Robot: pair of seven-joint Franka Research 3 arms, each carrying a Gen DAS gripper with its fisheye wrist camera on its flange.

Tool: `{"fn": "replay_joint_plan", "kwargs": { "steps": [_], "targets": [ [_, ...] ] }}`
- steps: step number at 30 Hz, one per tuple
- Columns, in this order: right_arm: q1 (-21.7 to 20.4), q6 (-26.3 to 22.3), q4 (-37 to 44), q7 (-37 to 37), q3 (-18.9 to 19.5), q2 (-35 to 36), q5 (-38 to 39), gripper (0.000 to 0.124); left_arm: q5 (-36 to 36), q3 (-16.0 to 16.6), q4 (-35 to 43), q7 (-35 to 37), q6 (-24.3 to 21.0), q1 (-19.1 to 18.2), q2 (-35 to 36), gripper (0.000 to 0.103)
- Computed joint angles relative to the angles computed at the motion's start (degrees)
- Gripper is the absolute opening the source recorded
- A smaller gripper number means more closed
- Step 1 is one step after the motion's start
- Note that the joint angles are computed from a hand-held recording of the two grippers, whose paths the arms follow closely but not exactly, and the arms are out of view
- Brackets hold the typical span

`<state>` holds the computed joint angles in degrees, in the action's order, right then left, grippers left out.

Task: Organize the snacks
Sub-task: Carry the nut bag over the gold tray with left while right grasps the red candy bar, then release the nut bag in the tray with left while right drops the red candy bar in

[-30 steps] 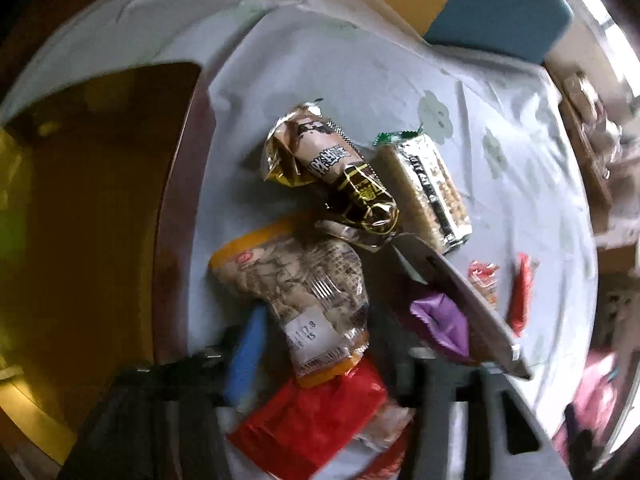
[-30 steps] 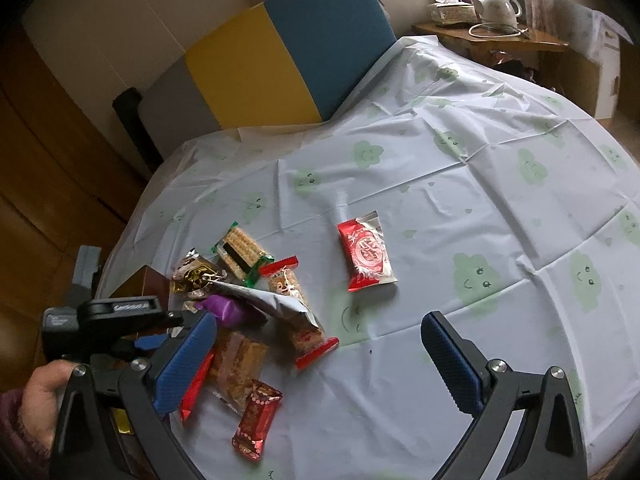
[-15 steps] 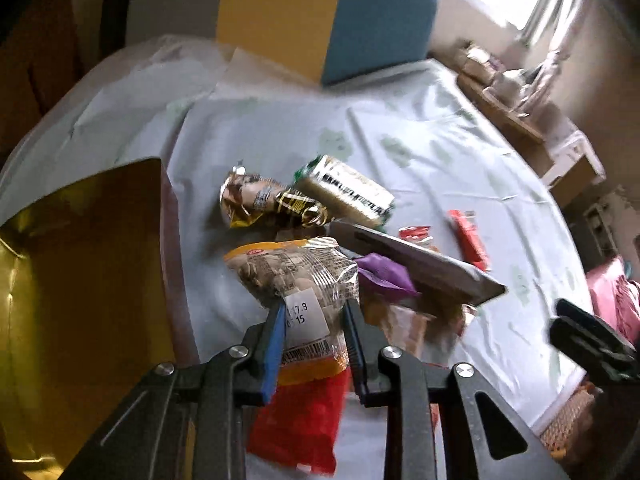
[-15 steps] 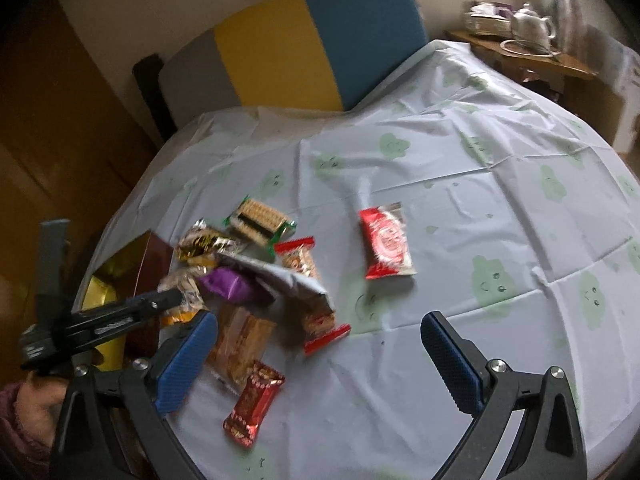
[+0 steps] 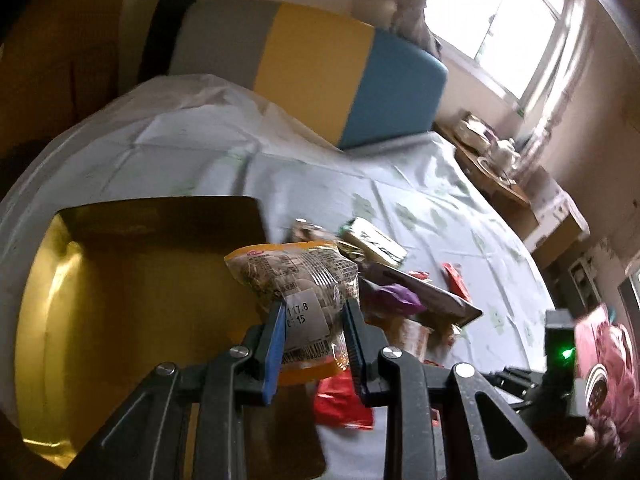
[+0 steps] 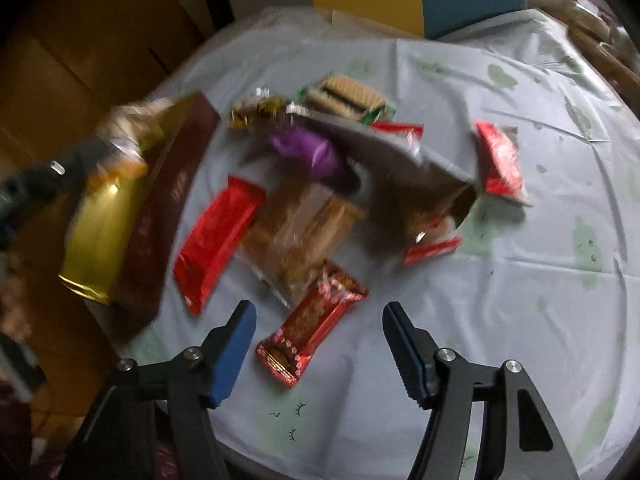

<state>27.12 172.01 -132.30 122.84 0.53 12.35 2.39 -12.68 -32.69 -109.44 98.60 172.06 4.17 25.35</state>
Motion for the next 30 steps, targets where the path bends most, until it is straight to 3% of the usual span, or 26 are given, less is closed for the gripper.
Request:
{"fn": "replay_joint_plan", "kwargs": {
  "steps": [4,8,10,12,13,15,18,23,30],
  "targets": [
    [0.49,-2.73,2.46,1.33,0.33,2.64,0.47,0.057,0.42,3.03,-0.35,-2.54,0.33,0.04,-0.23,0.028],
    [4.3,-3.71,3.7,6.07,-3.67,3.96,-4.99,0.046,5.37,9.69,4.02,-7.01,-1.98,-4.26,2.22,0.028],
    [6.69,-4.23,3.81,9.84,-6.37,4.09,-9.38,0.031,7.35,12.16,6.93,-9.67,-3.71,-6.07,4.17,0.029],
    [6.21,-3.69,3.67,10.84,-5.98,4.3,-10.48,0.03,9.98,14.28,10.49,-11.5,-5.69,-7.98,6.6,0.029],
    [6.16,-3.66,3.63,10.97,-5.92,4.32,-11.15,0.03,10.74,14.79,12.16,-12.43,-6.3,-8.58,7.84,0.03],
    [6.89,-3.95,3.71,12.2,-6.57,4.44,-13.19,0.03,10.62,12.69,15.07,-11.21,-7.24,-7.34,10.47,0.031],
    [6.8,-4.48,3.1,13.08,-6.81,3.71,-15.49,0.03,13.25,15.42,18.57,-13.63,-8.51,-10.27,12.77,0.032],
    [6.87,-4.79,4.59,14.8,-6.73,5.04,-18.31,0.03,14.42,16.2,18.36,-16.16,-11.28,-10.84,12.58,0.036],
    [4.49,-4.19,3.33,13.19,-5.0,3.74,-16.13,0.022,16.93,15.76,3.4,-16.76,-2.78,-9.46,3.86,0.036]
  ]
}}
